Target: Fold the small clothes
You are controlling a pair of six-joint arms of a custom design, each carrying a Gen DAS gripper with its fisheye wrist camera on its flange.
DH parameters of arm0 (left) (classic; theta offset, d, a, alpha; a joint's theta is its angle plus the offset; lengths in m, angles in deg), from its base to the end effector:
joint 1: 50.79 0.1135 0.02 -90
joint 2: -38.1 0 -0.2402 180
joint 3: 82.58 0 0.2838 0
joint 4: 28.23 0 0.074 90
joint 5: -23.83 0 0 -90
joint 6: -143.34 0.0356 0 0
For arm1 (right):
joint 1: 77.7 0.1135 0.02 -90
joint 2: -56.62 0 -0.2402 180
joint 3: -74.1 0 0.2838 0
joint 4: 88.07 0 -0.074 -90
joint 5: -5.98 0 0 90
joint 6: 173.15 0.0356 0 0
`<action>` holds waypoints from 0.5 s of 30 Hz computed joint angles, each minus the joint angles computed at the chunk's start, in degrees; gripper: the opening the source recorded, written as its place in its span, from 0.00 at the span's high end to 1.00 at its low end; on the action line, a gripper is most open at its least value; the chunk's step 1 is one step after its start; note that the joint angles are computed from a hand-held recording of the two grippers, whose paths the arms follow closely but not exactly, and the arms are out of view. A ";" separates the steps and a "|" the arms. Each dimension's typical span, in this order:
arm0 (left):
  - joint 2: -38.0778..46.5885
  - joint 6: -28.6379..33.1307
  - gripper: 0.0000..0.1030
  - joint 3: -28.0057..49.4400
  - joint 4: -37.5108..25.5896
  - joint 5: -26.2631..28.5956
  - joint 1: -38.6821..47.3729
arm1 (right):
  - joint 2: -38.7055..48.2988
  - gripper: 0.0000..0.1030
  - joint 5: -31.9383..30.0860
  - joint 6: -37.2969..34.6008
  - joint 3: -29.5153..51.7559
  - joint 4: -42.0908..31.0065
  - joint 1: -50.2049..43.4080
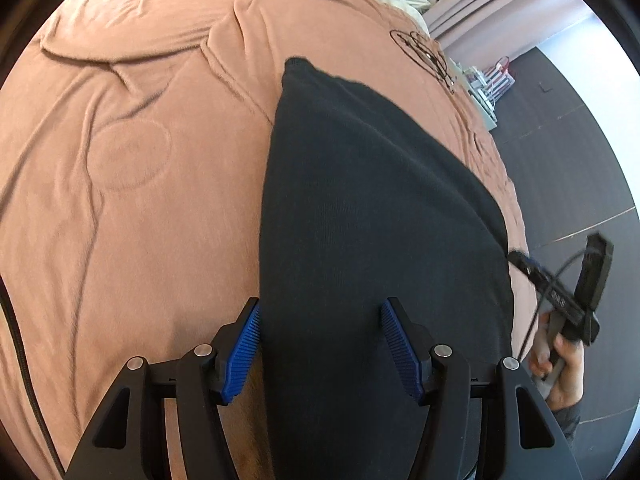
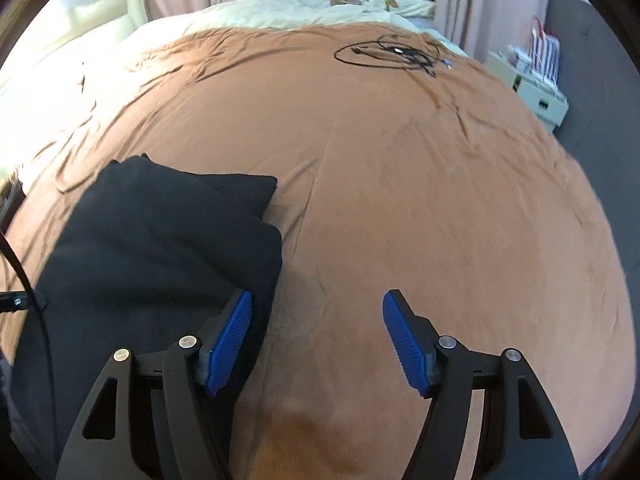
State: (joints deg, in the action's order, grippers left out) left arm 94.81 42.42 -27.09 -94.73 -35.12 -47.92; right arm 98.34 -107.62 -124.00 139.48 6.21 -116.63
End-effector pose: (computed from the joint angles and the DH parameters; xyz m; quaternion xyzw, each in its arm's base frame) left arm 0.2122 -0.0077 0.2115 -0.0622 0.9447 -0.2750 0.1673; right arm 0.1261 -0.0836 0.2930 -0.0653 0.9490 0.0007 0.3086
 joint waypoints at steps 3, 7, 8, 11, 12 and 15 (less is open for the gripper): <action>2.12 0.72 0.40 1.38 0.72 0.45 1.02 | 6.15 0.36 -6.77 -5.21 3.42 -7.05 -7.49; 6.17 0.54 0.40 3.17 2.68 0.32 0.37 | 13.08 0.36 -11.23 -12.04 4.97 -12.78 -13.42; 7.17 0.22 0.40 3.47 3.30 0.13 -0.02 | 14.12 0.36 -11.80 -13.84 4.70 -13.94 -14.59; 10.78 -0.65 0.40 4.87 5.46 -0.50 -1.14 | 18.23 0.36 -13.29 -14.65 4.34 -15.00 -14.25; 12.02 -0.95 0.40 5.39 6.28 -0.61 -1.45 | 19.24 0.36 -13.81 -14.96 4.23 -15.35 -14.23; 15.04 -1.31 0.40 7.43 7.48 -0.68 -2.05 | 23.81 0.36 -14.91 -12.81 3.95 -12.40 -11.06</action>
